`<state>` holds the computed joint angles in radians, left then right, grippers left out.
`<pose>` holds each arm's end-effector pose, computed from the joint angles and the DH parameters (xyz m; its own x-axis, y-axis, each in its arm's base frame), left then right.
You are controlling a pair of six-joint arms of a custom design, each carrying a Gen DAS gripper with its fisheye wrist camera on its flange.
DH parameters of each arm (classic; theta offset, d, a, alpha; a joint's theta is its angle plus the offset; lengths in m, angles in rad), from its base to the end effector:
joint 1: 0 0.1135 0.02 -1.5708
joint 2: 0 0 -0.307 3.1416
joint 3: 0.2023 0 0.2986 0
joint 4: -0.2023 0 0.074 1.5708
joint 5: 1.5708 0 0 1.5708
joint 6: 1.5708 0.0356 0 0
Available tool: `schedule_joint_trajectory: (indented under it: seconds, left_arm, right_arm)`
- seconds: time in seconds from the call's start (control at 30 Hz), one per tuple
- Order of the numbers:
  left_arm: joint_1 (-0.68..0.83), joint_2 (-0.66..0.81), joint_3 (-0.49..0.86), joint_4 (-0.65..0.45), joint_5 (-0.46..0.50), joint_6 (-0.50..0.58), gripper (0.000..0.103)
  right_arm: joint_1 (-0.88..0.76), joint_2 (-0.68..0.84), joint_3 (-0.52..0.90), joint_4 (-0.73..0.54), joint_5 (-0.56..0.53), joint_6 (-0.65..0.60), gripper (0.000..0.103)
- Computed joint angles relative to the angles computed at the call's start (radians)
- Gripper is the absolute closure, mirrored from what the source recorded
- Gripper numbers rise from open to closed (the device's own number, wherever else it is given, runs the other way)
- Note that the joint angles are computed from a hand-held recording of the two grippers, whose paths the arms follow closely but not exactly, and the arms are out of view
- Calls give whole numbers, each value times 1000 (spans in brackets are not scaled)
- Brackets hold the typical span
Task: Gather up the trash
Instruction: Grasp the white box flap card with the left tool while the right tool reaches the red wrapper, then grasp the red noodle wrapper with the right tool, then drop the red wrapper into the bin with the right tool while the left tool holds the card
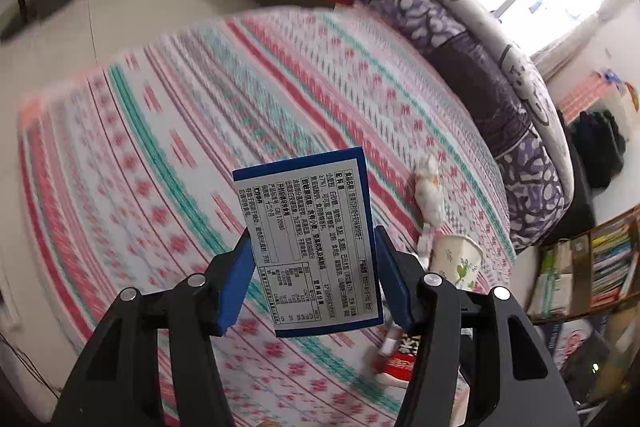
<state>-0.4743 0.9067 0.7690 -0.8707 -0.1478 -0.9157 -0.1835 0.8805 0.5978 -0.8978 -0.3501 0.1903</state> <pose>0.1687 -0.0807 0.2821 -0.7613 -0.4908 -0.4236 -0.3641 0.8643 -0.3469 0.1625 -0.0177 0.2269 -0.8847 0.3449 -0.3136 0.2143 0.8984 0.3834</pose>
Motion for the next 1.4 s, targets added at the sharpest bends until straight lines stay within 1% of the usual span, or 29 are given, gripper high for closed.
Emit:
schedule_joint_trajectory:
  seconds: [0.03,0.1,0.2,0.27,0.3,0.33,0.37,0.4,0.5,0.57,0.7,0.77,0.93,1.03,1.1,1.2,1.27,1.4]
  left_arm:
    - [1,-15,6,-13,-19,22,46]
    - [7,-33,12,-26,-27,43,46]
    - [44,-55,10,-37,3,77,46]
    - [68,-66,6,-43,20,95,46]
    - [84,-69,4,-44,29,106,46]
    - [95,-70,3,-45,35,113,46]
    - [107,-73,1,-46,43,119,46]
    - [117,-74,1,-46,47,125,46]
    - [119,-78,3,-48,42,129,46]
    - [102,-81,8,-52,18,127,46]
    - [31,-83,32,-68,-89,123,46]
    - [2,-85,39,-74,-133,123,46]
    - [-122,-69,69,-90,-287,104,46]
    - [-188,-55,81,-101,-364,95,46]
    - [-235,-42,90,-109,-418,86,46]
    - [-294,-18,104,-120,-489,70,46]
    - [-332,0,115,-126,-531,59,46]
    - [-407,35,134,-136,-601,37,46]
  right_arm:
    - [38,4,-7,14,15,20,7]
    - [112,24,-19,42,37,60,7]
    - [162,60,-33,67,40,89,7]
    - [152,83,-40,77,20,85,8]
    - [140,86,-44,79,3,78,15]
    - [126,94,-42,78,-16,63,25]
    - [127,103,-42,79,-24,57,49]
    - [110,112,-37,76,-48,35,55]
    - [80,62,-26,69,-72,1,56]
    - [79,11,-9,60,-90,-15,56]
    - [70,-76,29,45,-120,-44,56]
    - [72,-119,42,49,-109,-54,56]
    - [29,-191,59,71,-96,-100,56]
    - [38,-223,64,100,-49,-106,56]
    - [26,-250,69,96,-35,-124,56]
    - [-3,-291,78,79,-18,-157,56]
    - [6,-304,81,86,14,-159,56]
    - [-36,-315,86,83,15,-194,56]
